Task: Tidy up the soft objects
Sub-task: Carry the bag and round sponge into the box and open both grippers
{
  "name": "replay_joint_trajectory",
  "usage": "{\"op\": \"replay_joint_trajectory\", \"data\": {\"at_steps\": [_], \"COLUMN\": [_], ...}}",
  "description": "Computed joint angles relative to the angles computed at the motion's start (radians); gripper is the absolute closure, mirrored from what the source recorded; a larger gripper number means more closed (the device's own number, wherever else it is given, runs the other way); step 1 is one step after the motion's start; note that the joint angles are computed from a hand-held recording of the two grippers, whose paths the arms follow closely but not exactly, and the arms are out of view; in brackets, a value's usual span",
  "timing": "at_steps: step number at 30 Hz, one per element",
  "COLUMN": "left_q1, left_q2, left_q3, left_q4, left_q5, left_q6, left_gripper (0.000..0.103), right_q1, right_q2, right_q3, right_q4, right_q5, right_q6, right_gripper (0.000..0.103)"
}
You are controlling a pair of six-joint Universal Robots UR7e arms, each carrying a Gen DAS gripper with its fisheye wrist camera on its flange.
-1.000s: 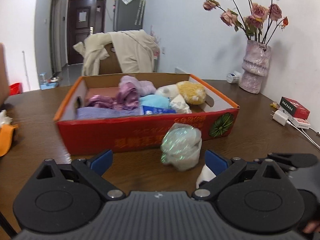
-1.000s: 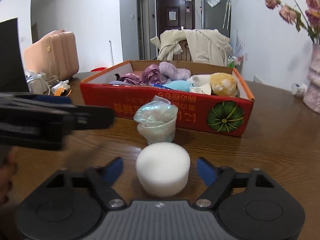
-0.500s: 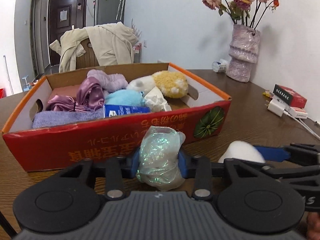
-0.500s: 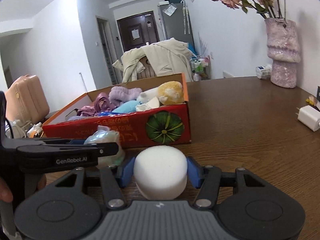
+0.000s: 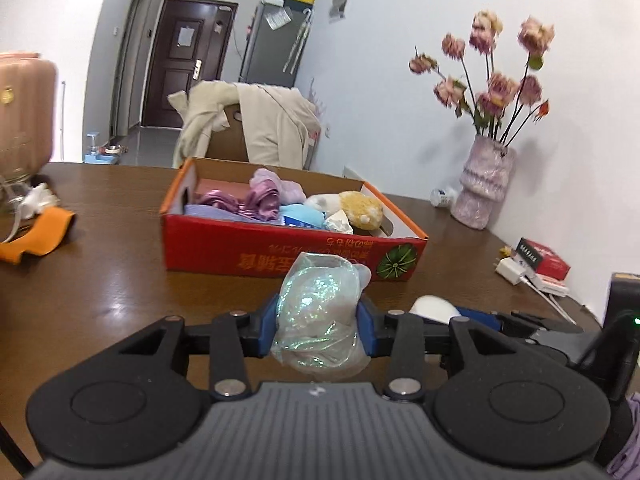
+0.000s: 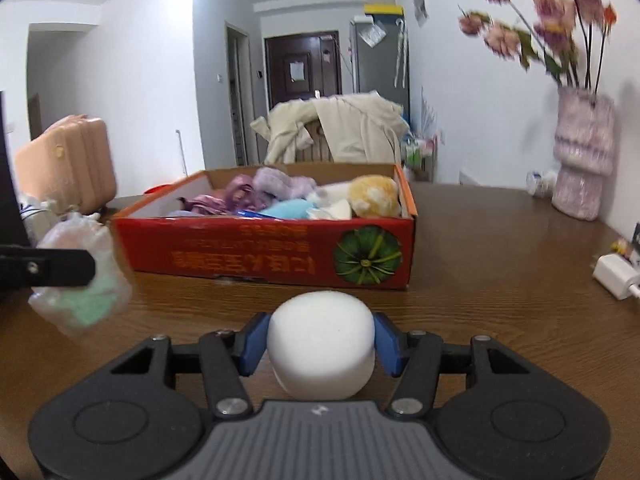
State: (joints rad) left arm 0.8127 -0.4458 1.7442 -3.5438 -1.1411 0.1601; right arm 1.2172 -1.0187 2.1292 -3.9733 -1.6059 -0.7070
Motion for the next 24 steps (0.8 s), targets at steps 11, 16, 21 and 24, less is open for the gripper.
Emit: {"op": "replay_joint_trajectory", "data": {"at_steps": [11, 16, 21, 24], "left_q1": [-0.043, -0.053, -0.054, -0.046], "left_q2": [-0.094, -0.106, -0.097, -0.082], "left_q3": [0.218, 0.252, 0.229, 0.169], "left_q4": [-0.168, -0.207, -0.192, -0.132], "left_q5": [-0.045, -0.055, -0.060, -0.085], "left_q6": [-0.007, -0.018, -0.011, -0.003], "left_gripper": [0.062, 0.062, 0.062, 0.062], "right_q1": [0.046, 0.067, 0.067, 0.063], "right_q2": [-0.048, -0.052, -0.064, -0.077], "right_q3": [0.297, 0.329, 0.326, 0.308], "right_q4": [-0.296, -0.344, -0.331, -0.297], "right_q5": [0.013, 0.003, 0.011, 0.009], "right_q6": [-0.053, -0.076, -0.080, -0.081], "right_gripper": [0.047, 0.047, 0.047, 0.047]}}
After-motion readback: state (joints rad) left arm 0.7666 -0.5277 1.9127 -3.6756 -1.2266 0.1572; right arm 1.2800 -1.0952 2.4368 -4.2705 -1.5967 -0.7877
